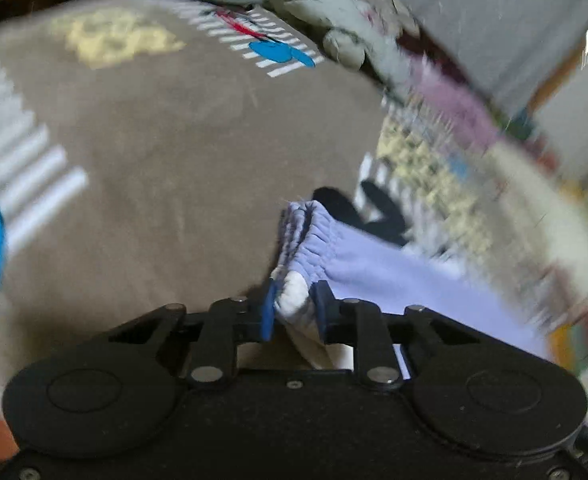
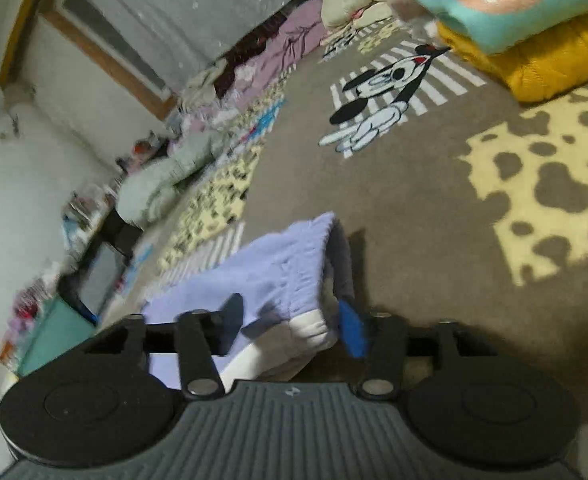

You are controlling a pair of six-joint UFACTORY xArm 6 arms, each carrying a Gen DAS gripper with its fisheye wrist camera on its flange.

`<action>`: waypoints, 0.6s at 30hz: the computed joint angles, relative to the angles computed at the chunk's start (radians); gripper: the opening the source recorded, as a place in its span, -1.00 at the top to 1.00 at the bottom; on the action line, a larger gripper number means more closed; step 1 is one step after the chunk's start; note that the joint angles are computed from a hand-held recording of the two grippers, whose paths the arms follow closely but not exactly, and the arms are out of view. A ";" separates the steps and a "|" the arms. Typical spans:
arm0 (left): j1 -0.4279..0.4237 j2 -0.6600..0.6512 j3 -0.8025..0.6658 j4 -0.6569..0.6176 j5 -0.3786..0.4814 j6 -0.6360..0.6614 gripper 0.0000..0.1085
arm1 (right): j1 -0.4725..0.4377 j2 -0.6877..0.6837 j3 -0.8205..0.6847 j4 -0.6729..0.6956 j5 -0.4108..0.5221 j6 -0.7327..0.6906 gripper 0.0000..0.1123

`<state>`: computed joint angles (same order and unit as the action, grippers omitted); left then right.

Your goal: Fold clothes

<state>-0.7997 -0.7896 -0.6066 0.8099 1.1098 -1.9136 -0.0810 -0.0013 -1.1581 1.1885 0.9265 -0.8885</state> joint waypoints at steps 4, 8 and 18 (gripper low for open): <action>-0.030 0.158 -0.183 -0.008 0.156 0.253 0.69 | 0.038 -0.039 0.039 -0.096 -0.082 -0.068 0.49; -0.067 0.118 -0.156 0.242 0.092 0.213 0.71 | 0.034 -0.074 0.075 -0.019 -0.108 -0.145 0.52; 0.042 -0.095 0.108 0.090 -0.067 -0.036 0.71 | 0.031 -0.036 0.074 0.052 -0.114 -0.131 0.52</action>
